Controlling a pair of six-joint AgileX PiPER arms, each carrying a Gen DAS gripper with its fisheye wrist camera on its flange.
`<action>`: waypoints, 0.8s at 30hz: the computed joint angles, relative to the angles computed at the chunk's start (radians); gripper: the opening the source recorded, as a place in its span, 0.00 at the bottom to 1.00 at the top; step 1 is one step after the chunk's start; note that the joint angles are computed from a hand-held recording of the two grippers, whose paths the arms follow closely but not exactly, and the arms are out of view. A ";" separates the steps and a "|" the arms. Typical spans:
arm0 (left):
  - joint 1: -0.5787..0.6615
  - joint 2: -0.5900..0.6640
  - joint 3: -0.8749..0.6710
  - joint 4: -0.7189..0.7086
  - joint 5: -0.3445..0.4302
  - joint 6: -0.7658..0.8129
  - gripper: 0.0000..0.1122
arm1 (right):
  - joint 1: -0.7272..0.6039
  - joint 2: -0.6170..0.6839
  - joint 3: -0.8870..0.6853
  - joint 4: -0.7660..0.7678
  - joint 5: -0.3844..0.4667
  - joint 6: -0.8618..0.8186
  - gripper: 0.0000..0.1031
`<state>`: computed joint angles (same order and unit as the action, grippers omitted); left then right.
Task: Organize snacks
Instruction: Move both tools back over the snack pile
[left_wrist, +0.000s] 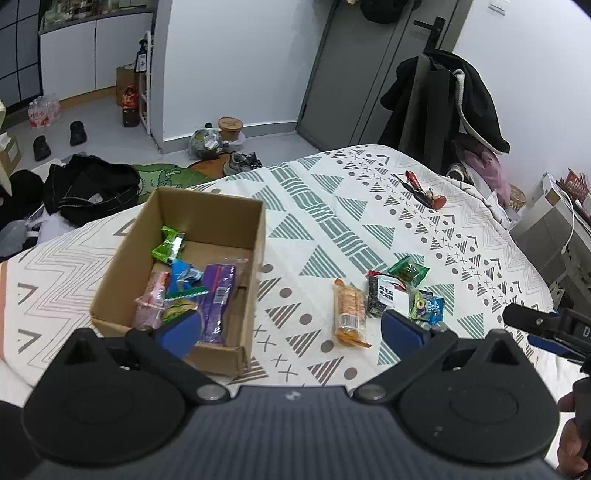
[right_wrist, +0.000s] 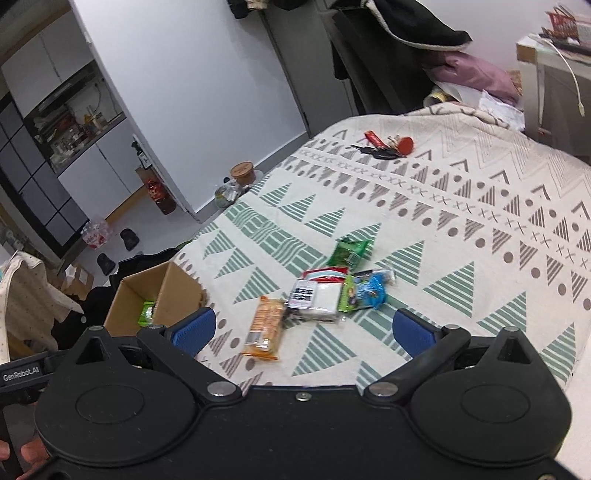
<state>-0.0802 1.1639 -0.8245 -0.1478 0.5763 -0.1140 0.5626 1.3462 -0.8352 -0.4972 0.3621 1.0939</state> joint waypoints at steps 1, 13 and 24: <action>-0.009 0.007 0.001 0.013 -0.009 -0.010 0.92 | -0.015 0.004 0.013 0.014 -0.020 -0.007 1.00; -0.116 0.129 0.014 0.136 -0.194 -0.175 0.90 | -0.128 0.094 0.054 0.131 -0.151 -0.160 1.00; -0.157 0.325 -0.036 0.002 -0.305 -0.089 0.78 | -0.222 0.257 -0.015 0.514 -0.235 -0.581 0.91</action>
<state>-0.2372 1.4894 -0.8604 -0.1458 0.2713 -0.2032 0.3408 1.6032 -0.8504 0.0164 0.1271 0.5126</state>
